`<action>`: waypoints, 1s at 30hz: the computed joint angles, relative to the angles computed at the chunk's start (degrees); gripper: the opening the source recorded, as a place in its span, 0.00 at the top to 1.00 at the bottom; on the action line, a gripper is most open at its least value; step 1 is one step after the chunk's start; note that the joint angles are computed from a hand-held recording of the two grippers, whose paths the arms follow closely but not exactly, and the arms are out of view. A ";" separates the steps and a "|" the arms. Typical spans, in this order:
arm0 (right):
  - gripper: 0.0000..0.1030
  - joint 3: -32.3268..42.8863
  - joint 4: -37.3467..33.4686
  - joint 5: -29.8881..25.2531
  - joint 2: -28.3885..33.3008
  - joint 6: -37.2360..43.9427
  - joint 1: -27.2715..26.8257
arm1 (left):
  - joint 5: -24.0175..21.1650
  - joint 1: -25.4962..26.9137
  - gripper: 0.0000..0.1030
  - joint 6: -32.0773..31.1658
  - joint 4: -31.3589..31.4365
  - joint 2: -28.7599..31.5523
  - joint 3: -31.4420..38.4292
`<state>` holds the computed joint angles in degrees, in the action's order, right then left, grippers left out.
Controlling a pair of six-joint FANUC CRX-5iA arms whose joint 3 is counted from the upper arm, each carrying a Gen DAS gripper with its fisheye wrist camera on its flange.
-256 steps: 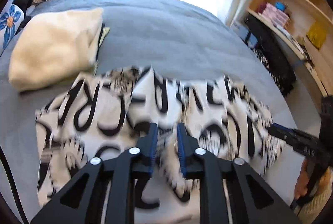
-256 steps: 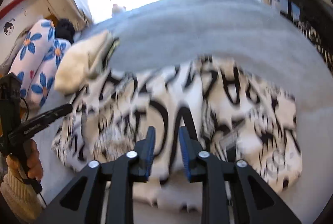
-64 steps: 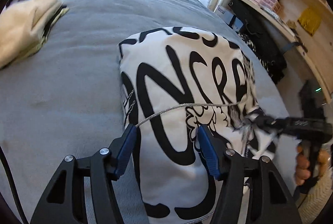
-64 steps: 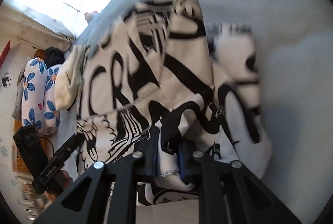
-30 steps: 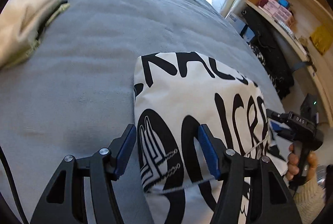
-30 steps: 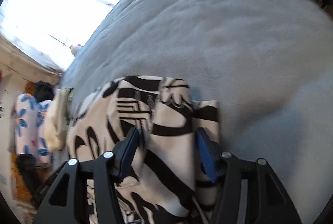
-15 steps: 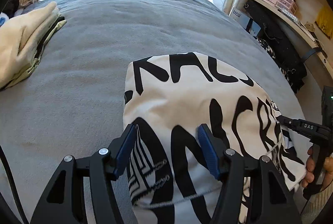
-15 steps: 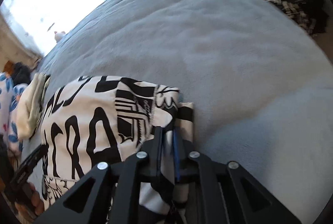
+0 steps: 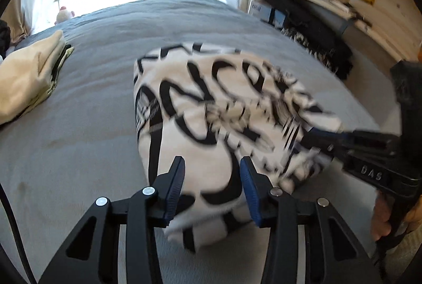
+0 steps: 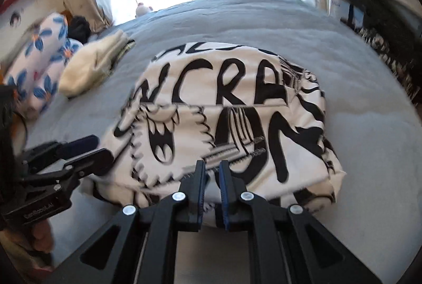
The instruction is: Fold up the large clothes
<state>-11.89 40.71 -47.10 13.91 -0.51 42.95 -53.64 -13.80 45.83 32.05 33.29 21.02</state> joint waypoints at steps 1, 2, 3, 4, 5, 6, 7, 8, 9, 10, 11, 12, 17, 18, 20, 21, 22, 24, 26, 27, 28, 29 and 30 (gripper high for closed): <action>0.90 0.20 1.17 -4.09 0.74 -1.23 0.71 | 0.04 0.08 0.59 0.83 -0.68 0.11 -0.08; 0.90 0.53 1.41 -7.76 1.18 -2.20 1.44 | 0.28 0.25 0.59 1.08 -0.32 0.12 -0.45; 0.95 -1.01 2.31 -9.22 0.79 -4.18 1.35 | 0.36 0.55 0.59 1.04 0.69 0.17 -0.86; 1.00 -3.67 2.56 -7.69 -1.21 -7.02 1.03 | 0.47 0.76 0.59 0.78 1.65 0.16 -1.29; 1.00 -5.87 3.18 -5.52 -2.72 -9.14 0.62 | 0.57 0.84 0.59 0.69 2.04 0.23 -1.51; 1.00 -8.13 3.98 -3.48 -4.23 -11.57 0.26 | 0.61 0.83 0.59 0.56 2.11 0.27 -1.61; 1.00 -9.16 4.34 -2.80 -4.98 -12.81 0.22 | 0.88 0.74 0.59 0.51 1.96 0.17 -1.82; 1.00 -9.33 4.92 -3.37 -5.09 -13.54 0.53 | 1.38 0.58 0.59 0.76 1.46 -0.01 -1.98; 1.00 -8.60 5.40 -5.37 -4.44 -13.30 1.09 | 1.84 0.46 0.59 0.89 1.21 -0.19 -2.19; 1.00 -7.65 5.35 -7.03 -3.81 -12.77 1.45 | 2.11 0.38 0.59 0.99 1.09 -0.27 -2.34; 1.00 -7.37 5.75 -8.03 -3.40 -13.16 1.81 | 2.13 0.40 0.59 1.14 1.11 -0.12 -2.19; 1.00 -7.93 6.26 -7.70 -3.71 -14.60 1.79 | 2.05 0.43 0.59 1.29 1.26 -0.05 -2.15; 1.00 -11.14 7.62 -4.10 -5.64 -21.07 1.28 | 1.91 0.55 0.59 0.92 2.08 0.13 -2.28; 1.00 -11.07 7.33 -3.97 -5.47 -21.04 1.14 | 2.06 0.54 0.59 0.89 2.20 0.09 -2.43; 1.00 -11.13 6.90 -3.27 -5.13 -21.55 0.75 | 2.12 0.53 0.59 0.89 2.41 0.11 -2.50; 1.00 -11.62 6.91 -2.28 -5.23 -22.34 0.38 | 2.15 0.54 0.59 0.73 2.52 0.14 -2.52; 1.00 -12.31 7.07 -1.06 -5.54 -23.67 0.02 | 2.11 0.52 0.59 0.80 2.50 0.22 -2.42; 1.00 -12.95 7.10 0.35 -6.11 -25.10 -0.45 | 2.00 0.57 0.59 0.78 2.54 0.25 -2.36; 1.00 -12.36 6.21 0.13 -6.16 -24.49 -0.43 | 1.51 0.62 0.58 1.36 2.32 0.42 -1.97; 1.00 -11.54 5.54 -0.71 -5.94 -23.42 -0.22 | 1.11 0.67 0.58 1.94 2.11 0.52 -1.67; 1.00 -10.91 4.89 -1.35 -5.77 -22.29 -0.06 | 0.50 0.72 0.56 2.86 1.69 0.73 -1.10; 1.00 -9.96 3.93 -2.37 -5.53 -20.91 0.20 | -0.07 0.75 0.52 3.71 1.23 0.90 -0.56; 0.98 -9.20 3.23 -2.95 -5.51 -19.92 0.44 | -0.87 0.78 0.50 5.08 0.37 1.14 0.30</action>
<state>-21.09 43.94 -50.05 8.40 -20.43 43.39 -54.50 -13.01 50.91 32.41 34.42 21.33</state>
